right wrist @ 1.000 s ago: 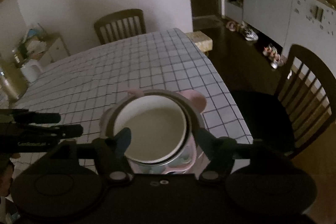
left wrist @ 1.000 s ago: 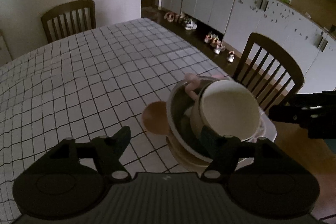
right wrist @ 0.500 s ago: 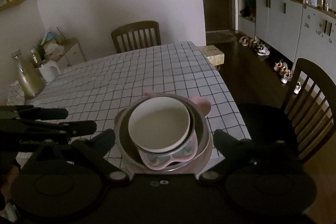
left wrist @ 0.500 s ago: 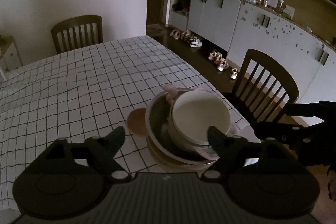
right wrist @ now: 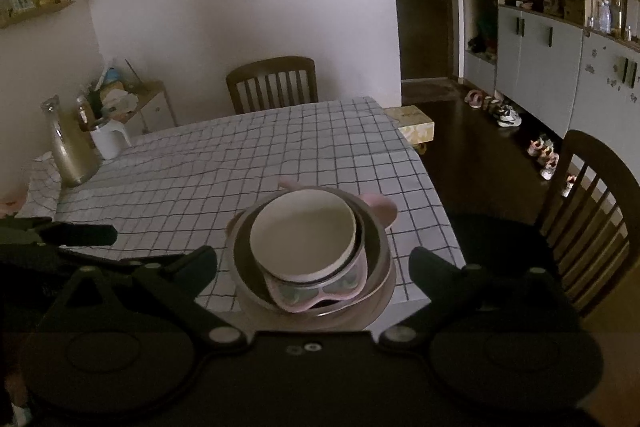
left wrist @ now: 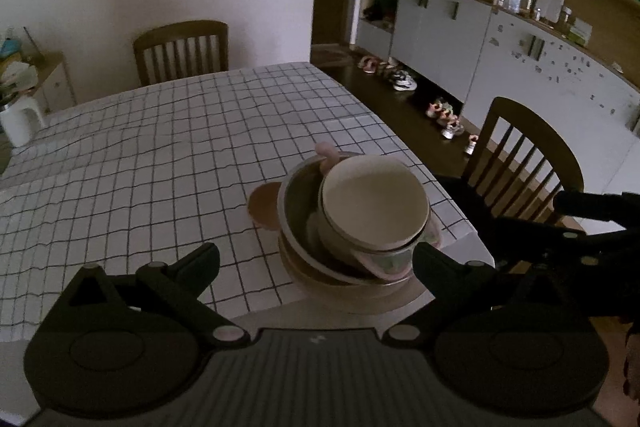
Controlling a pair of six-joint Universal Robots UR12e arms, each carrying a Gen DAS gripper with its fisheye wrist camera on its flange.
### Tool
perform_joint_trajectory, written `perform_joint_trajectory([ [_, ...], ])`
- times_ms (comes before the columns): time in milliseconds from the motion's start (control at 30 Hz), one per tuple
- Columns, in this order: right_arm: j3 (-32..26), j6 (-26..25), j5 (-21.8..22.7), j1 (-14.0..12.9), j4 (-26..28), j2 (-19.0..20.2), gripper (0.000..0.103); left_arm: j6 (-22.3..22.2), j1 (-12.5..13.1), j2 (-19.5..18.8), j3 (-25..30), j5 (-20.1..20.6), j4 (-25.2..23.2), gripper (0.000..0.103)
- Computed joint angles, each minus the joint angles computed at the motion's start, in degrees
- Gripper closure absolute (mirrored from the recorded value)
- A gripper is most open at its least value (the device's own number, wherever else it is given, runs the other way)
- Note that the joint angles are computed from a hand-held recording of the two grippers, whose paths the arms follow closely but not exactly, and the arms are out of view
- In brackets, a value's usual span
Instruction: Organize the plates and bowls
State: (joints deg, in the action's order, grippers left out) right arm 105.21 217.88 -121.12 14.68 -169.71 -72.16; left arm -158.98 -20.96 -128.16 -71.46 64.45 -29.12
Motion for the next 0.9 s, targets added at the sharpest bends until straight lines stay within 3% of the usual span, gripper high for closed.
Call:
perform_joint_trajectory([
  [533, 1.0, 4.8, -0.2, 1.0, 1.7, -1.3, 0.0, -4.2, 0.1, 2.9, -5.1, 1.8, 7.0, 0.0],
  [900, 1.4, 3.8, -0.7, 1.3, -0.1, -1.3, 0.0, -5.9, 0.3, 3.7, -6.6, 1.8, 9.8, 0.0],
])
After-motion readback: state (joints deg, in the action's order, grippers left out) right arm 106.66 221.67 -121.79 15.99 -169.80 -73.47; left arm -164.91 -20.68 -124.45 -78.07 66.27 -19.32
